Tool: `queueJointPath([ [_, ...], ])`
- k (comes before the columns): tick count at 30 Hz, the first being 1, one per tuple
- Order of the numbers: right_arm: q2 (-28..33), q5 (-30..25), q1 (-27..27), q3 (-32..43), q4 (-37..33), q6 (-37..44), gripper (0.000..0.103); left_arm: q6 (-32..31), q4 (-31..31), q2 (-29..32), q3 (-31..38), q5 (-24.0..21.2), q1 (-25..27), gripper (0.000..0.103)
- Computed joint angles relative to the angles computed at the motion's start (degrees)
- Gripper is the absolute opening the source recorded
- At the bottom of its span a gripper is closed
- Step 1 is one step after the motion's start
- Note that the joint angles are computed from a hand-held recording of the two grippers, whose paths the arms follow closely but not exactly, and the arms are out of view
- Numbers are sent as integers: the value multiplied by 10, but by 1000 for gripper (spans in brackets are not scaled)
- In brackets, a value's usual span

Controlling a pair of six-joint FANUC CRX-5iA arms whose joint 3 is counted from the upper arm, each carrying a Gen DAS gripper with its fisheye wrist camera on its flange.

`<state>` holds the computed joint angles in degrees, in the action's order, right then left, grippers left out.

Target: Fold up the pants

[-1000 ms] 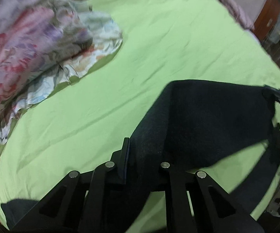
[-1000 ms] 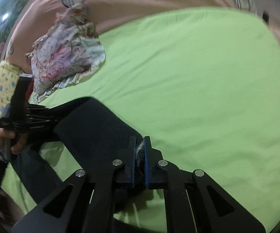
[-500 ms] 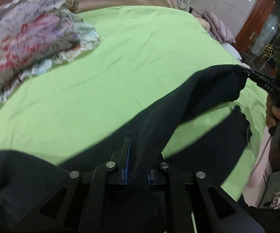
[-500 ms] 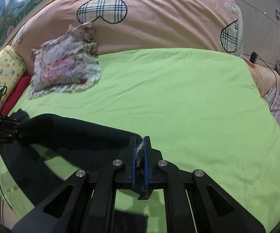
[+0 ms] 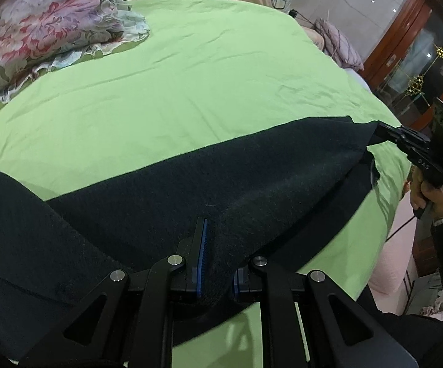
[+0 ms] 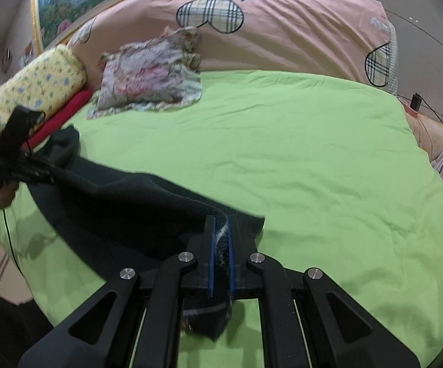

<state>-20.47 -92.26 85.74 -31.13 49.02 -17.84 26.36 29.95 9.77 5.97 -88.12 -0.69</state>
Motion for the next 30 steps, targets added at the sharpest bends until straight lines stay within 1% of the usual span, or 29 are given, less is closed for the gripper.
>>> queueJointPath([
  [4,3,-4,13,6,-19,26,7,-5,-2,-8,-16,-1,5,12],
  [6,8,-7,19,13,-35,43,7,-17,0,-16,-29,0,11,12],
  [13,13,-26,44,27,-65,53,7,-56,-3,-30,-48,-5,20,12],
  [16,21,-13,32,34,-93,66,7,-51,-14,-28,-58,5,17,12],
  [18,26,8,17,38,-124,77,8,-48,-15,-30,-65,11,16,12],
  [19,24,19,11,37,-137,76,10,-47,-12,-32,-72,17,18,13],
  [20,25,23,11,35,-140,70,12,-46,-9,-33,-77,19,20,16],
  [21,24,23,16,31,-135,56,13,-43,-6,-31,-79,19,22,17],
  [22,19,24,21,27,-132,40,20,-41,-2,-31,-81,19,24,17],
  [23,18,22,24,28,-134,31,31,-39,0,-33,-83,19,26,19],
  [24,25,10,28,35,-138,24,39,-35,4,-33,-84,15,29,21],
  [25,31,-1,29,43,-140,23,53,-35,7,-34,-85,14,32,23],
  [26,39,-13,33,49,-140,18,58,-36,10,-37,-88,14,35,29],
  [27,43,-21,40,53,-136,12,58,-35,14,-41,-91,15,39,40],
  [28,46,-28,50,56,-127,2,58,-36,22,-47,-98,16,45,46],
  [29,49,-30,53,58,-119,-3,58,-37,28,-51,-102,14,49,54],
  [30,53,-34,58,61,-108,-13,58,-38,37,-56,-108,12,57,57],
])
